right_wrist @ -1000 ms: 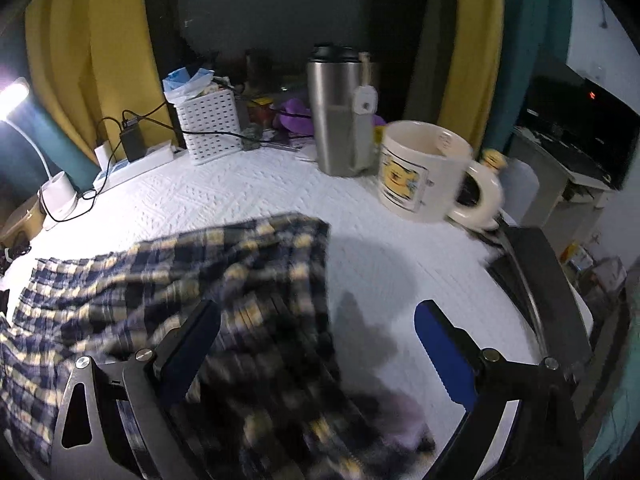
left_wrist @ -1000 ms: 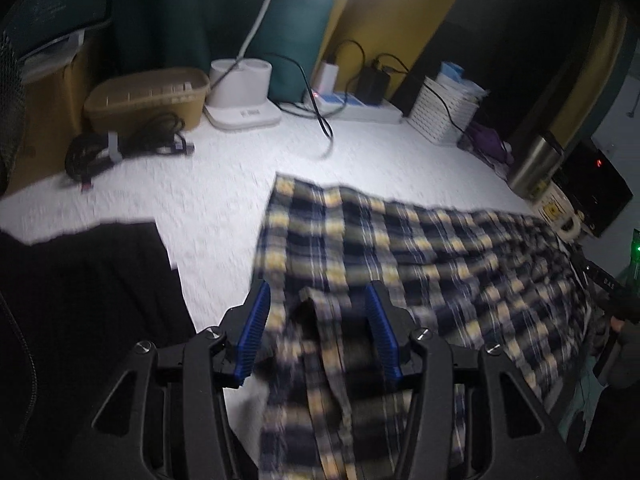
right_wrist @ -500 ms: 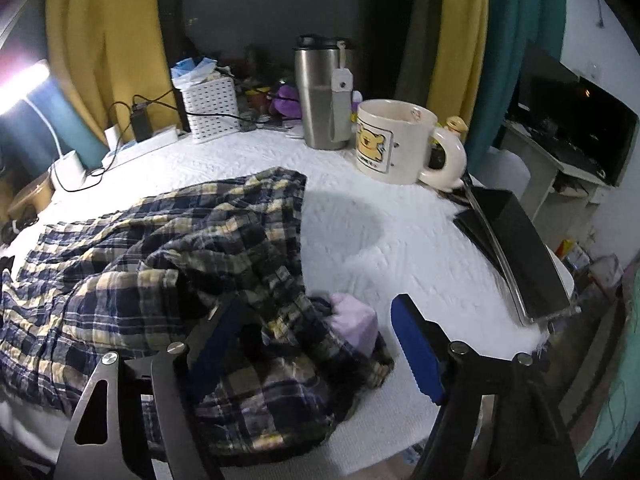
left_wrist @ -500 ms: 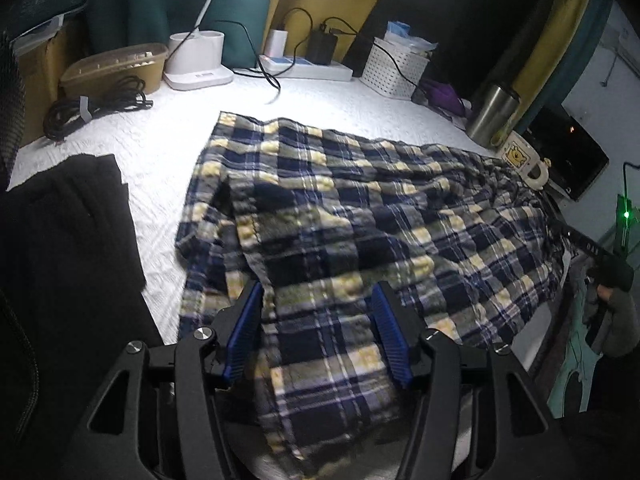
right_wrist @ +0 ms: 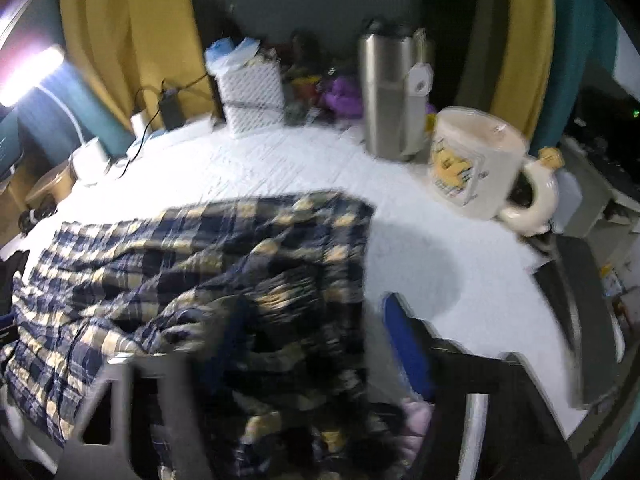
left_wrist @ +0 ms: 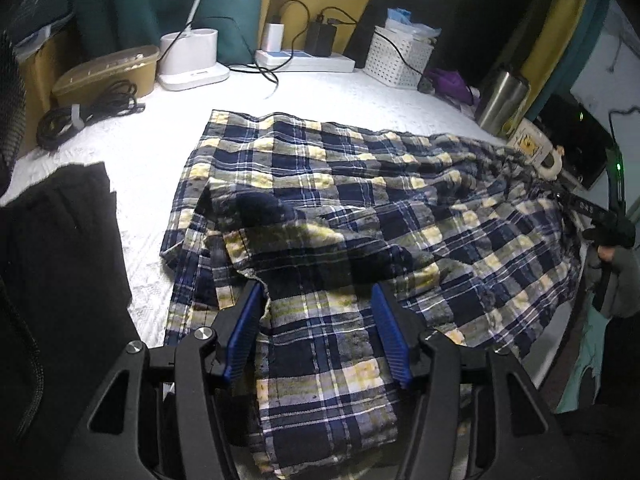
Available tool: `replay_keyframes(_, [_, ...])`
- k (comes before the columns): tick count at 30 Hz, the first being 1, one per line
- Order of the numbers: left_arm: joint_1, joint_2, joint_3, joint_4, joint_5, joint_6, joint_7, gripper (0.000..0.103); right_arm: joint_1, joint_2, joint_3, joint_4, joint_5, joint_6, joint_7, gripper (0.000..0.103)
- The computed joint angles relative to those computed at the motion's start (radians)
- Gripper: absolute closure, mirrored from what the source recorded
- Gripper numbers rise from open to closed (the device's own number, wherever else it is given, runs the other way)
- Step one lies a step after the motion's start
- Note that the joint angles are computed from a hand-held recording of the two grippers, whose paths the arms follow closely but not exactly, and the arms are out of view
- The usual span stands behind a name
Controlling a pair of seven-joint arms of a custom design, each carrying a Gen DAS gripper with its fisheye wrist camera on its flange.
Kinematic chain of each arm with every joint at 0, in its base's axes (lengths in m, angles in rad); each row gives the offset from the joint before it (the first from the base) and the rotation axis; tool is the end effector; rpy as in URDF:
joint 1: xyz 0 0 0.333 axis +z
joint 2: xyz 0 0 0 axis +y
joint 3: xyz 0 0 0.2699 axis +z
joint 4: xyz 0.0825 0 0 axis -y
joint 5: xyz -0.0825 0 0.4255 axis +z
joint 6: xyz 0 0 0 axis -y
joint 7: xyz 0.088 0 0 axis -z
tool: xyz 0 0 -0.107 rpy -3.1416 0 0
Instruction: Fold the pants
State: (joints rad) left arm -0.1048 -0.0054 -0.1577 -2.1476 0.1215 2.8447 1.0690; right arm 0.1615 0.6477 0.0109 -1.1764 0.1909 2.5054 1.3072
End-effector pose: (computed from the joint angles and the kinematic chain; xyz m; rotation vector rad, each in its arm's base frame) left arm 0.5968 -0.1671 0.4174 -2.0103 1.7543 -0.8566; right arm 0.7858 0.1329 0.4439 -2.0362 1.4736 -0.5096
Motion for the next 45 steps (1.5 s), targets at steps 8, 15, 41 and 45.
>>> replay_keyframes(8, [0.005, -0.030, 0.001, -0.012, 0.133, -0.016, -0.066, 0.101, 0.012, -0.165, -0.013, -0.248, -0.008, 0.090, -0.015, 0.078])
replay_keyframes(15, [0.025, -0.114, -0.005, -0.071, 0.237, 0.010, -0.144, 0.101, 0.027, -0.385, -0.043, -0.538, -0.062, 0.221, 0.081, 0.078])
replay_keyframes(41, [-0.059, -0.352, 0.030, -0.351, 0.105, 0.082, -0.074, 0.043, -0.023, -0.675, -0.043, -0.943, -0.430, 0.452, 0.440, 0.009])
replay_keyframes(45, [-0.090, -0.377, 0.017, -0.383, 0.087, 0.047, -0.013, 0.028, -0.050, -0.737, -0.010, -1.020, -0.418, 0.468, 0.430, 0.009])
